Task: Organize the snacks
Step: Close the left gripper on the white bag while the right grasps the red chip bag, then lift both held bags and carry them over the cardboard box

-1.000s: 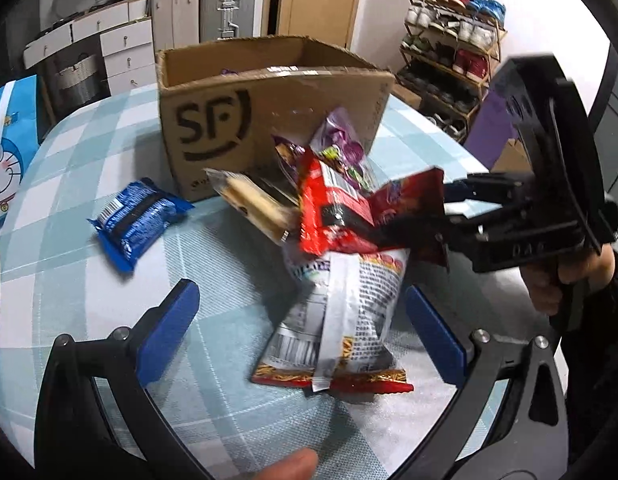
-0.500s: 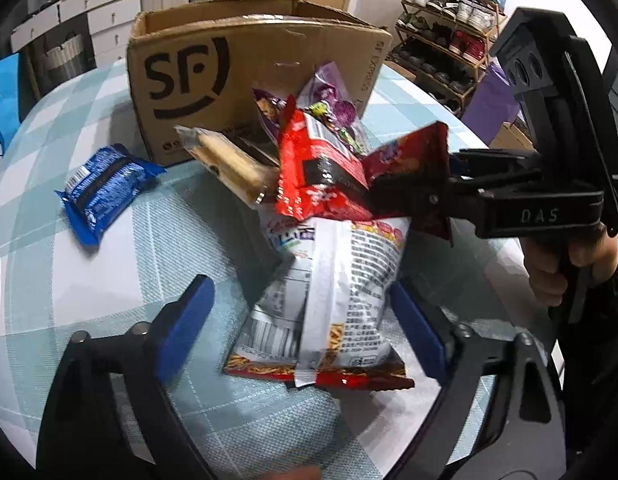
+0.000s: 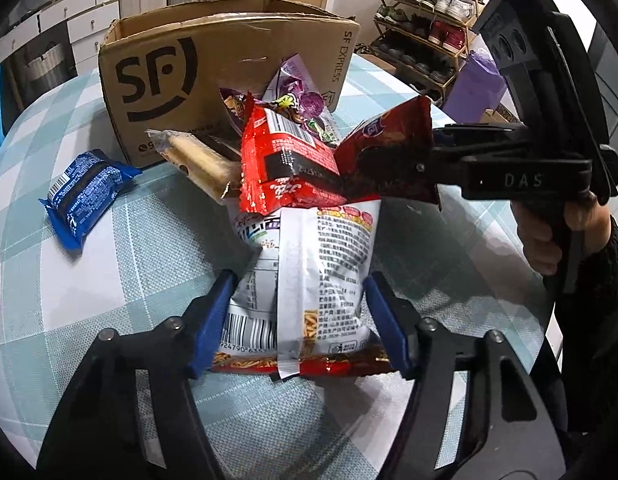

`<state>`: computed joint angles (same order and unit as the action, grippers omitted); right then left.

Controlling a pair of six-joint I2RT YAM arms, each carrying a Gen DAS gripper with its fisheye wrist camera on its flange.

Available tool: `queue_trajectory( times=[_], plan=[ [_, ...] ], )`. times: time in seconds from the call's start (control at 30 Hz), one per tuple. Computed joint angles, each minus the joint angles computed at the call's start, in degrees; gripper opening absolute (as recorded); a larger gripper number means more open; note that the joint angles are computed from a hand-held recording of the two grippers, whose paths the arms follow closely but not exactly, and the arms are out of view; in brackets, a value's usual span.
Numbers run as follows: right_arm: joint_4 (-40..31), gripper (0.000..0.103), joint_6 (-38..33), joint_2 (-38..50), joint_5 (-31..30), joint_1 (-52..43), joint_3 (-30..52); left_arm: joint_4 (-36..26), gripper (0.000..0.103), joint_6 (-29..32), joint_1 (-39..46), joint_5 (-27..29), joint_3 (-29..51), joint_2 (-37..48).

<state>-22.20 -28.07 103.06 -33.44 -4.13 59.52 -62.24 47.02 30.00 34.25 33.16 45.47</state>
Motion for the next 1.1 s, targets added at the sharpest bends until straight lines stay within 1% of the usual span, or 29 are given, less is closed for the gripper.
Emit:
queue_trajectory(
  times=[0.1,0.17,0.2,0.23,0.33,0.53,0.7,0.93,1.1],
  plan=[
    [-0.65,0.047,-0.07,-0.13,-0.36,-1.03,0.74,-0.97,0.059,0.67,0.16,0.29,-0.02,-1.0],
    [-0.54,0.047,0.12,-0.3,-0.69,-1.6,0.78,-1.58,0.056,1.24,0.38,0.71,0.08,-1.25],
    [-0.52,0.047,0.07,-0.31,-0.71,-1.76,0.84,-2.19,0.052,1.5,0.49,0.93,0.02,-1.89],
    [-0.69,0.047,-0.11,-0.35,-0.85,-2.24,0.98,-2.53,0.049,2.3,0.91,1.29,0.1,-1.57],
    [-0.72,0.047,0.06,-0.53,-1.32,-2.91,1.03,-4.13,0.046,5.51,2.85,2.61,0.7,-0.53],
    [-0.84,0.047,-0.03,-1.38,-2.65,-3.95,1.0,-9.48,0.045,10.57,4.96,4.7,2.66,-0.43],
    [-0.58,0.047,0.44,-2.69,-5.14,-5.15,0.46,-13.08,0.044,11.31,5.2,6.67,5.13,0.11],
    [0.39,0.047,1.35,-4.36,-8.27,-6.25,-0.13,-22.74,0.044,21.18,13.06,10.6,11.21,4.08],
    [2.14,0.047,3.24,-5.33,-10.26,-7.19,-0.81,-26.19,0.044,25.25,17.74,12.92,15.34,7.43]
  ],
)
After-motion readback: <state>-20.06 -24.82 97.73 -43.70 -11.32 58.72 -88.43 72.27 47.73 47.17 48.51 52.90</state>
